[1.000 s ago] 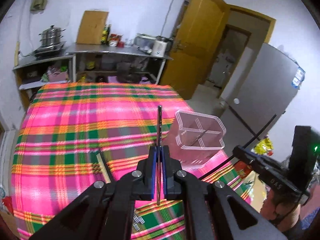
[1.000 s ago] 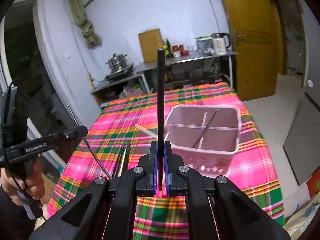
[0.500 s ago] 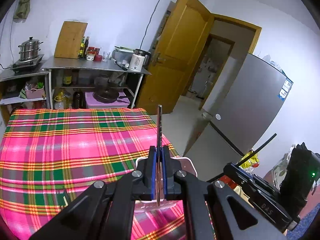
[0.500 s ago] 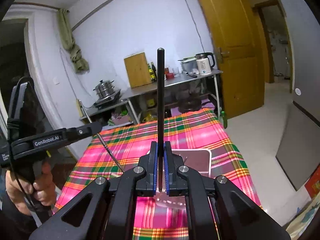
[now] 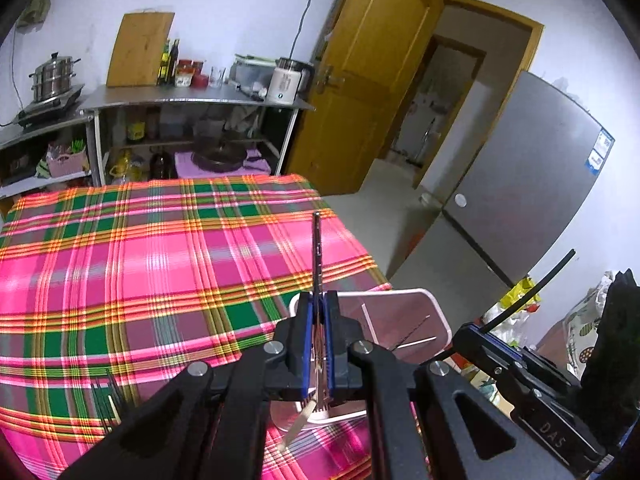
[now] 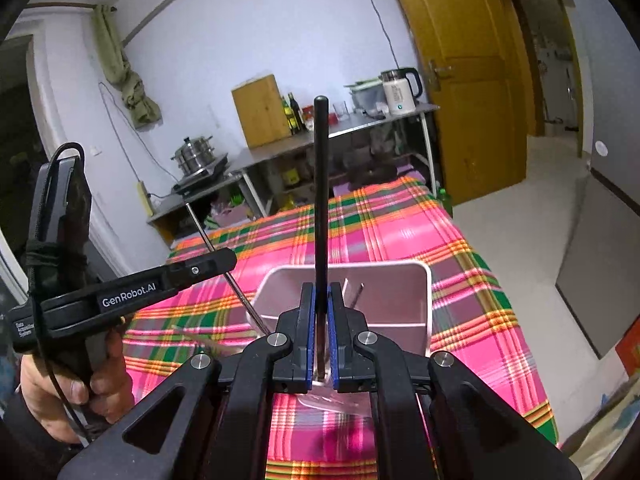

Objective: Organize utensils
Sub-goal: 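Lower the chopsticks into the holder and open both tools, then move both tools back down to the remaining chopsticks on the cloth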

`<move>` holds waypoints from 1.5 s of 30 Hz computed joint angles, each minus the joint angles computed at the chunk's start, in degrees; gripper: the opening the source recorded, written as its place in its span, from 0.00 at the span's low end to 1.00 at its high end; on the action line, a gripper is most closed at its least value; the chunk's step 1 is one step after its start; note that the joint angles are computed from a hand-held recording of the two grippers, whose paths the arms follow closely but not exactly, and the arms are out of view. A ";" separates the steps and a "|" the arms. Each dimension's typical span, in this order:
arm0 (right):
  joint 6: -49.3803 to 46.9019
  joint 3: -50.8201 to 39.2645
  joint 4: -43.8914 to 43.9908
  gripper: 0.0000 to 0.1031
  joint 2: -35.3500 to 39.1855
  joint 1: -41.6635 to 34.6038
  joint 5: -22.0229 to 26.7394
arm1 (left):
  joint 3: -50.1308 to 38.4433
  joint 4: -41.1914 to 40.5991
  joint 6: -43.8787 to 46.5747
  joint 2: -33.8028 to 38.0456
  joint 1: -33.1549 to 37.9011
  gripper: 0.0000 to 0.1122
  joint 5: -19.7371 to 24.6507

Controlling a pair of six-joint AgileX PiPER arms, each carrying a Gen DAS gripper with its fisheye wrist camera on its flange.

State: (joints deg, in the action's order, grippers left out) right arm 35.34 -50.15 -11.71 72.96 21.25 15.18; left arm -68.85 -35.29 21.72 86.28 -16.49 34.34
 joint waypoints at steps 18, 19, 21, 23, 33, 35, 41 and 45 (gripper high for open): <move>7.97 0.98 -6.76 0.16 -0.28 1.71 2.07 | 3.45 -5.06 5.13 -4.65 4.36 0.23 1.29; 9.22 1.20 -7.97 0.16 -0.88 2.02 2.20 | 4.07 -5.15 5.47 -5.82 5.02 0.24 1.34; 12.11 1.77 -10.79 0.18 -2.30 2.69 2.81 | 5.53 -6.31 7.16 -8.25 7.01 0.25 1.89; 14.59 2.28 -13.08 0.18 -3.51 3.32 3.50 | 6.69 -7.09 8.43 -10.06 8.87 0.27 2.27; 24.21 6.74 -21.36 0.19 -9.41 7.01 6.33 | 17.92 -11.79 18.55 -20.30 22.03 0.28 5.95; 26.38 7.62 -23.31 0.19 -10.54 8.34 6.97 | 20.46 -12.42 20.20 -21.84 24.55 0.28 6.06; 31.44 9.37 -28.16 0.19 -11.87 14.85 8.26 | 28.24 -16.19 27.65 -25.56 34.00 0.28 9.30; 32.65 9.52 -29.15 0.19 -9.63 19.43 8.06 | 32.15 -16.65 31.38 -26.44 38.97 0.28 10.96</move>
